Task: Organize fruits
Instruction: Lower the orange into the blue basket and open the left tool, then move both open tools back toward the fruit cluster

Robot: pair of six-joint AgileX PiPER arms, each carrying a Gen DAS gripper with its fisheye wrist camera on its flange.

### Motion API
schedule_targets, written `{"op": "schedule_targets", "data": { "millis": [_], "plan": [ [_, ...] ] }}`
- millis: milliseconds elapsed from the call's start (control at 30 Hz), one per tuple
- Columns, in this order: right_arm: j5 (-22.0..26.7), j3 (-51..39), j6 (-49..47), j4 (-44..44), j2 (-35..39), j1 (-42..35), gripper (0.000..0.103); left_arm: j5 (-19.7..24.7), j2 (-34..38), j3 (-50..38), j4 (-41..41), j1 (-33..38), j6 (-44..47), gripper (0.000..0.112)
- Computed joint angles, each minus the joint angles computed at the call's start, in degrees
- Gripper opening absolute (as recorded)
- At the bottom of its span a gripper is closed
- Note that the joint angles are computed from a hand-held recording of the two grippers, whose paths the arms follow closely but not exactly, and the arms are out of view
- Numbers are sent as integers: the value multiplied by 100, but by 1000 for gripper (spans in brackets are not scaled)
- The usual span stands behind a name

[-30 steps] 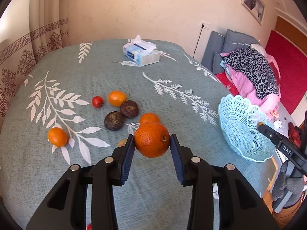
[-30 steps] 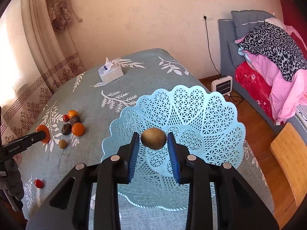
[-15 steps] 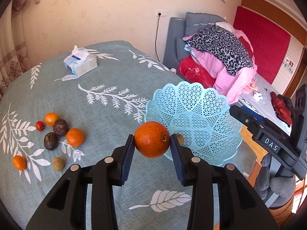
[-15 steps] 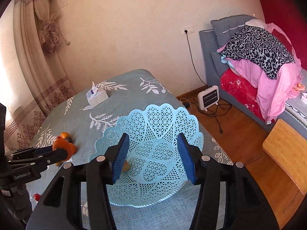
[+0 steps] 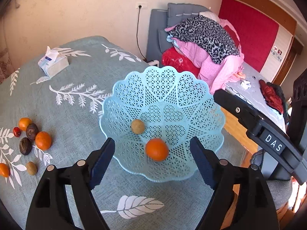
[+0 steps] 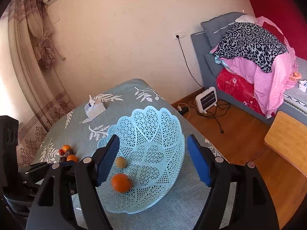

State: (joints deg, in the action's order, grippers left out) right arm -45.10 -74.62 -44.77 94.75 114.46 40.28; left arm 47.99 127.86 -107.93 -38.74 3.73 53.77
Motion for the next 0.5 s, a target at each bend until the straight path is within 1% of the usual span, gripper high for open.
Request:
{"op": "schedule_targets", "data": {
  "millis": [67,100,167,200,233,300,367,400,500],
  "plan": [
    [-26,30,124,-115,3,31,74,-285,-213,238,-171,82,161,83],
    [-68,42,185,-188,2,62,74,-449,-326,372,-320,136,285,88],
    [-256,27,249,-314,20,167,74,-841,-570,704,-702,246,667,90],
    [-423,1,242,-354,35,245,75,-1020,-689,870,-874,294,881,92],
    [-620,-24,254,-407,61,330,77,-1099,-743,896,-939,348,984,94],
    [-1055,-36,372,-581,109,508,86,-1285,-884,1038,-1076,455,1186,95],
    [-1507,-44,496,-792,177,681,90,-1424,-981,1081,-1101,575,1171,95],
    [-1705,-32,529,-893,201,756,94,-1481,-1033,1118,-1156,645,1186,97],
    [-2221,10,652,-1265,302,954,97,-1616,-1214,1269,-1380,877,1336,98]
  ]
}}
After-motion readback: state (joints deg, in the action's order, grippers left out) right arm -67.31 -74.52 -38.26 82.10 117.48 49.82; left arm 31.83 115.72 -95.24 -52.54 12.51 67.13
